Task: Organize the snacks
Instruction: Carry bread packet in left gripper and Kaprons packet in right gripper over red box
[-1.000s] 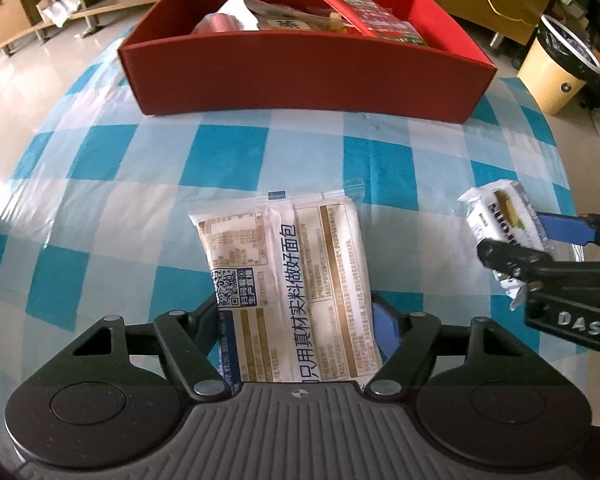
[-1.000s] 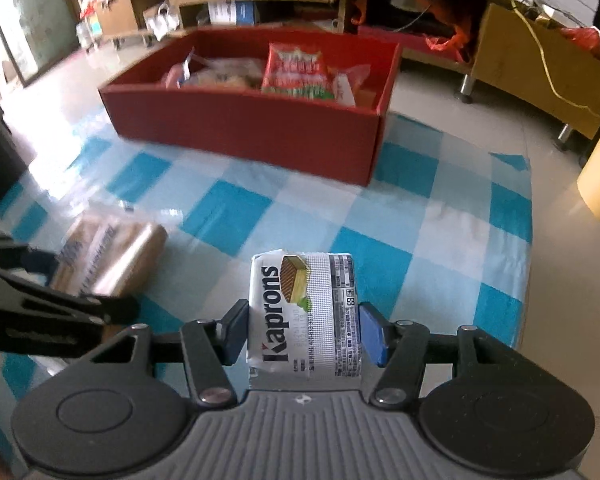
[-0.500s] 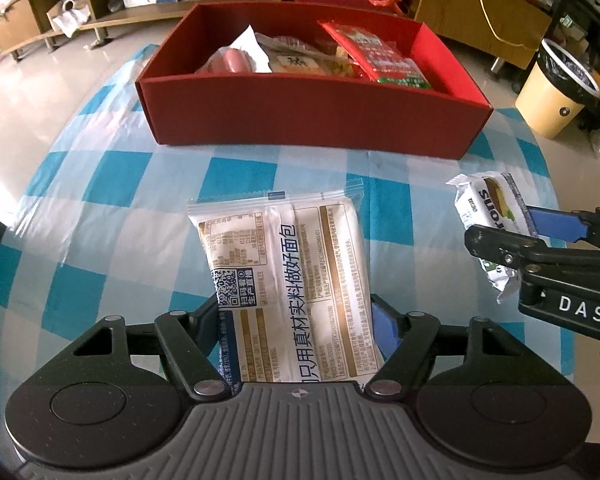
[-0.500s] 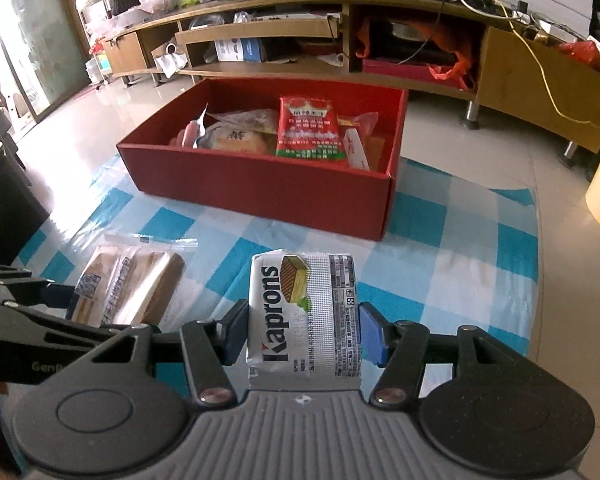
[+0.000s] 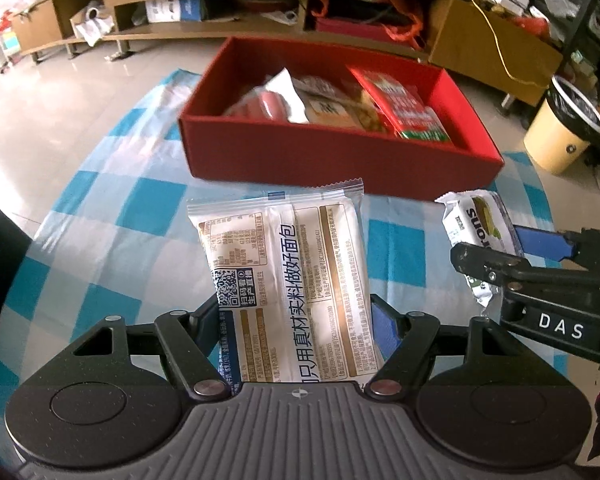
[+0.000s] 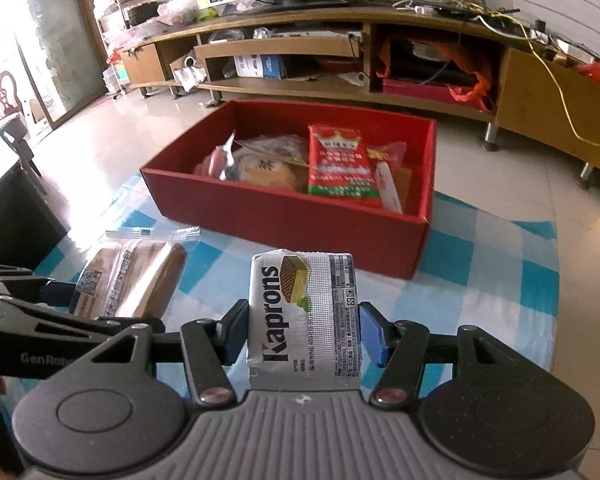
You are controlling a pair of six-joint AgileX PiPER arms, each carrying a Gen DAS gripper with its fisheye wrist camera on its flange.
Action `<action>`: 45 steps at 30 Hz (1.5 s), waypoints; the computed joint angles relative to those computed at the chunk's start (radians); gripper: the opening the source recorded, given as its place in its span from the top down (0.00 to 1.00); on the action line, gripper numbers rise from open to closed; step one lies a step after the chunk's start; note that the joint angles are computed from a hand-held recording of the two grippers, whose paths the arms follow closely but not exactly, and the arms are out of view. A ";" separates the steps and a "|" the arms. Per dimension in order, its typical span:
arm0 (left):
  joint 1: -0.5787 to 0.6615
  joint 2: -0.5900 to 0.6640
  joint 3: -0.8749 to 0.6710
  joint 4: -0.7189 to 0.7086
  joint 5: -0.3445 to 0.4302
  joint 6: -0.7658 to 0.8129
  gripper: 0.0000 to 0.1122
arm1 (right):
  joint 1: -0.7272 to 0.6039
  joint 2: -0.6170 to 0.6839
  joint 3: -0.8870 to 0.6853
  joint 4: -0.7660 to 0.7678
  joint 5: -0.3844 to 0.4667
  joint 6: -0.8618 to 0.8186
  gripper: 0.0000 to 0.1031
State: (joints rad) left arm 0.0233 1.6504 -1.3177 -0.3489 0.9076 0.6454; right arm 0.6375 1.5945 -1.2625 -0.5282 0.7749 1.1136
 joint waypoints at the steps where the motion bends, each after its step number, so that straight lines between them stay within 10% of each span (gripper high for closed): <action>1: 0.002 0.004 -0.007 -0.001 0.000 -0.003 0.30 | 0.001 0.003 -0.005 -0.006 0.000 0.006 0.45; 45: -0.151 0.339 -0.534 0.086 0.031 -0.258 0.31 | -0.207 0.174 -0.248 -0.018 -0.090 -0.059 0.45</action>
State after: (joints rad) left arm -0.1280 1.9897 -1.8518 -0.2628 0.9390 0.3877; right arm 0.4305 1.7685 -1.5102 -0.5464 0.6844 1.0548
